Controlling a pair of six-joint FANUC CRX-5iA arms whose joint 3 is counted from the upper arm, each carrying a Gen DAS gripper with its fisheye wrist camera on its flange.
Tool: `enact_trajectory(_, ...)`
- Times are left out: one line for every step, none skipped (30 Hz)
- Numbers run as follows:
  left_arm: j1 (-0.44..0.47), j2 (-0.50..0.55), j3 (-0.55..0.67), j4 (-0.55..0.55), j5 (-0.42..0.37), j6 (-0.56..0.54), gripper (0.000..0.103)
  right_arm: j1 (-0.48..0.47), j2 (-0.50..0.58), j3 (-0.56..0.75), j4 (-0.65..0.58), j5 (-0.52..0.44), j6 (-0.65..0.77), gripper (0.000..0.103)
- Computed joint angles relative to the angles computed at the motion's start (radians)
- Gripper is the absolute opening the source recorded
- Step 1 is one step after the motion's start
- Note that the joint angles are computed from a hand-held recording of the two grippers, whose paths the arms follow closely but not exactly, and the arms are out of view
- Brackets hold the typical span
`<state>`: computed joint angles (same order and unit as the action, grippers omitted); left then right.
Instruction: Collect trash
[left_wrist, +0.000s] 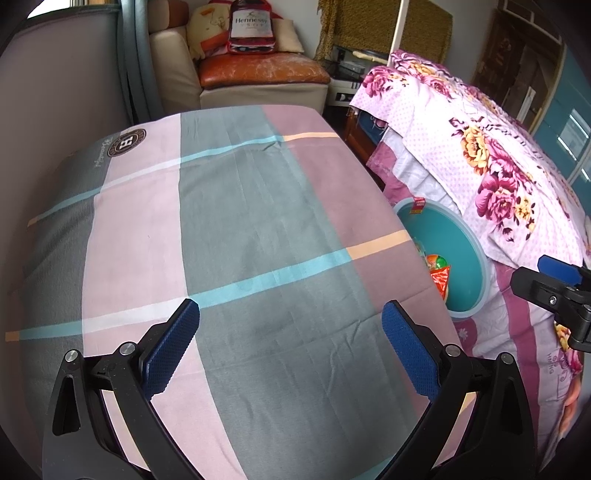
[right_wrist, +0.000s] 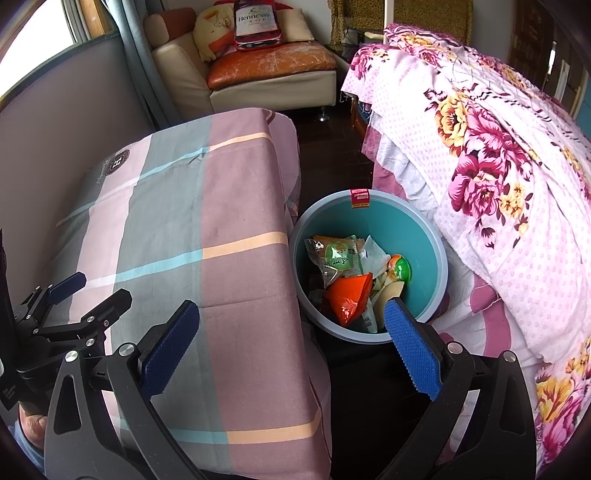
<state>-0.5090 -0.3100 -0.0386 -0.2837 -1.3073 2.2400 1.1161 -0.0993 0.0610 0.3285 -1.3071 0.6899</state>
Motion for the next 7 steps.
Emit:
enact_trajectory(0.006,-0.003,-0.006,0.010,0.005,-0.003,0.099,0.000,0.000,0.000,0.000,0.000,0.000,0.096)
enact_trajectory(0.010,-0.005,-0.013,0.020,0.010,-0.005,0.099,0.001,0.000,-0.001,0.002,0.000,-0.001,0.096)
enact_trajectory(0.011,-0.006,-0.017,0.026,0.012,-0.005,0.099,0.002,-0.001,-0.002,0.004,0.000,-0.002,0.096)
enact_trajectory(0.012,-0.006,-0.017,0.029,0.013,-0.006,0.099,0.002,-0.002,-0.001,0.004,-0.002,-0.003,0.096)
enact_trajectory(0.010,-0.008,-0.019,0.030,0.014,-0.004,0.099,0.002,-0.003,-0.002,0.004,-0.002,-0.004,0.096)
enact_trajectory(0.009,-0.008,-0.019,0.029,0.014,-0.003,0.099,0.002,-0.003,-0.002,0.006,-0.003,-0.005,0.096)
enact_trajectory(0.006,-0.009,-0.018,0.028,0.013,0.000,0.099,0.003,-0.005,-0.003,0.008,-0.004,-0.008,0.096)
